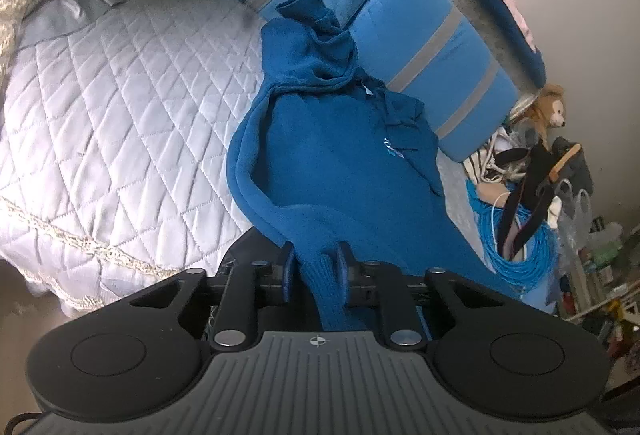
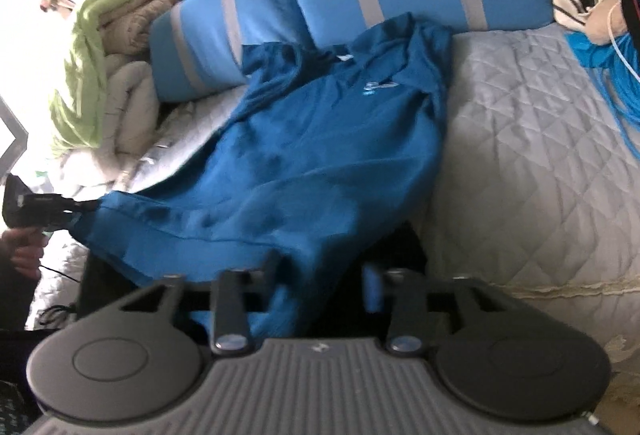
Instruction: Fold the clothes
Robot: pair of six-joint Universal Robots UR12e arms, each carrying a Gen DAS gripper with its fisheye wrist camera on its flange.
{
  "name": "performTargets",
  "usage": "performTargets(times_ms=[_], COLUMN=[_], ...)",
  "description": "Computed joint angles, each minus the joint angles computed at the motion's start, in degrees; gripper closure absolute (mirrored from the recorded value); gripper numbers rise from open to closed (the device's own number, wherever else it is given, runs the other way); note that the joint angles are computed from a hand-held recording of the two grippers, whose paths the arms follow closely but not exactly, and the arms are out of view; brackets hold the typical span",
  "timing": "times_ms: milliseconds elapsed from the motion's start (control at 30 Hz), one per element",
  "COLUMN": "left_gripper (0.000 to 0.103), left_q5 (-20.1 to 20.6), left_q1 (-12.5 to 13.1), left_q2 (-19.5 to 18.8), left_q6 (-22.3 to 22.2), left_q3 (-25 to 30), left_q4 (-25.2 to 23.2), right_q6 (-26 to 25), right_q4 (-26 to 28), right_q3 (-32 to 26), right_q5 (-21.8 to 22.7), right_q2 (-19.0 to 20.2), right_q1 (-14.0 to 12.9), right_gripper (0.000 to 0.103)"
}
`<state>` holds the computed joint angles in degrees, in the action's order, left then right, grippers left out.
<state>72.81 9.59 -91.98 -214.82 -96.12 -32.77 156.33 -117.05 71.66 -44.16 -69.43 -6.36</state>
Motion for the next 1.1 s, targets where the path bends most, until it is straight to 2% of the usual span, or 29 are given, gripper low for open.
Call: performTargets(times_ms=[100,300,500,700,800,900,1000,1100], left_gripper=[0.089,0.091,0.091,0.091,0.091,0.091,0.091,0.091], left_q5=[1.9,5.3,8.3,9.8,10.6,9.8,8.5,11.1], left_q1=[-0.7,-1.4,-2.8,-3.9,-4.2,-4.1,-3.6,-4.5], left_q2=[0.2,1.8,3.1,4.9,5.9,6.7,6.8,5.7], left_q6=[1.2,-0.1,1.2,2.5,2.0,1.7,-1.1,-0.7], left_q3=[0.2,-1.6,-1.4,-1.8,-2.2,-3.0,-4.0,-3.3], left_q4=[0.4,9.0,11.2,12.1,10.8,6.8,2.5,-3.3], right_q6=[0.1,4.6,6.7,5.9,3.7,0.7,-0.6,-1.4], right_q4=[-2.9,-12.3,-15.6,-14.8,-11.4,-6.4,-1.6,2.6], right_q3=[0.9,2.1,2.1,3.1,3.7,4.1,4.4,4.1], right_q5=[0.1,3.5,6.9,9.9,10.6,10.4,7.3,4.6], right_q2=[-0.6,-1.0,-1.6,-3.3,-4.3,-5.2,-5.5,-4.9], right_q1=[0.0,-1.0,-1.8,-3.0,-3.5,-3.8,-3.6,-3.1], right_gripper=[0.088,0.090,0.091,0.091,0.091,0.091,0.091,0.091])
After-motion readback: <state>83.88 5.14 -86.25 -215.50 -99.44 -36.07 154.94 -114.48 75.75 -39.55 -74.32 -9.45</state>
